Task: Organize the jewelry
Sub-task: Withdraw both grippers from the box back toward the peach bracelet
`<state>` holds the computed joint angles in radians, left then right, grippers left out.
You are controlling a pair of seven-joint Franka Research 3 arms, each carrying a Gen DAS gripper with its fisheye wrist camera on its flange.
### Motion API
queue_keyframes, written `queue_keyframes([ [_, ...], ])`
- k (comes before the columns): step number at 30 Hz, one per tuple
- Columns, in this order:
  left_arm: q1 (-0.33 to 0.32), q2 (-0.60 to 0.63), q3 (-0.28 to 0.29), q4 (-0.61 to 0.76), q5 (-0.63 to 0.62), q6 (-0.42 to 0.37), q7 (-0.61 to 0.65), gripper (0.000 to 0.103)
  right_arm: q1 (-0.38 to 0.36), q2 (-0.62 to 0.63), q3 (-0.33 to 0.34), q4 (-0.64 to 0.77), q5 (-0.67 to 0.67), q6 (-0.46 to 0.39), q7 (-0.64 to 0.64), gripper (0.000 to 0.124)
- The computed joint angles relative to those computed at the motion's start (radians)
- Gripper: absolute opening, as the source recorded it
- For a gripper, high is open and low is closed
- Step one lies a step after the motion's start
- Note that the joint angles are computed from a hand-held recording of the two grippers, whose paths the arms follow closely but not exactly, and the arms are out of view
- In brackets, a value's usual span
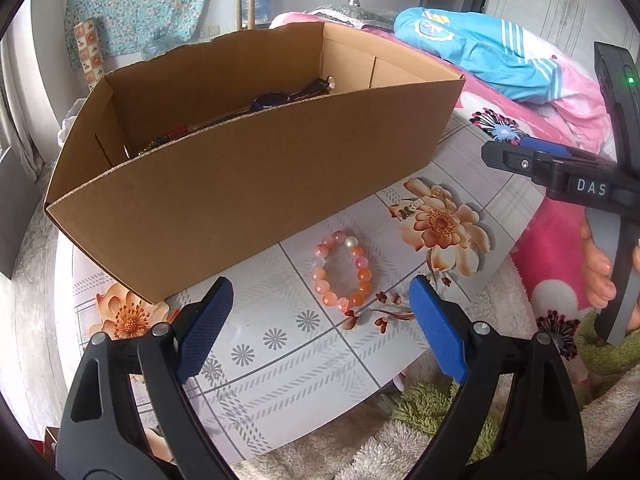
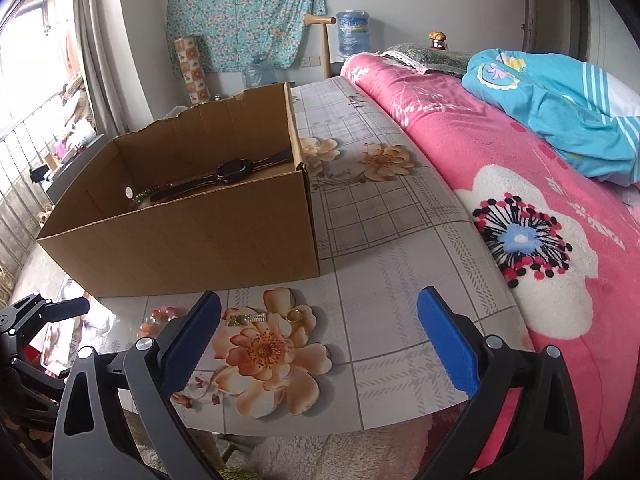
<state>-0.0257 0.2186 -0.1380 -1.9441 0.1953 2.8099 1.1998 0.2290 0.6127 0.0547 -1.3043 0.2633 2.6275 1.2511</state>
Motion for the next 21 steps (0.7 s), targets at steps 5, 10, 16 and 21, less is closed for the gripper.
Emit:
queue_keyframes([
  [5,-0.009,0.006,0.016,0.006,0.031,-0.009,-0.049,0.086,0.052,0.007,-0.072,0.003,-0.097,0.018,0.091,0.096],
  [10,-0.007,0.007,0.019,-0.002,0.051,0.008,-0.077,0.086,0.098,0.001,-0.141,-0.024,-0.223,0.067,0.181,0.096],
  [16,-0.041,0.006,0.056,-0.017,0.192,0.047,-0.150,0.086,0.080,-0.019,-0.128,-0.073,-0.281,0.109,0.188,0.096],
  [21,-0.042,0.014,0.053,-0.018,0.245,0.089,-0.154,0.081,-0.001,-0.056,-0.021,-0.136,-0.148,0.133,0.058,0.096],
])
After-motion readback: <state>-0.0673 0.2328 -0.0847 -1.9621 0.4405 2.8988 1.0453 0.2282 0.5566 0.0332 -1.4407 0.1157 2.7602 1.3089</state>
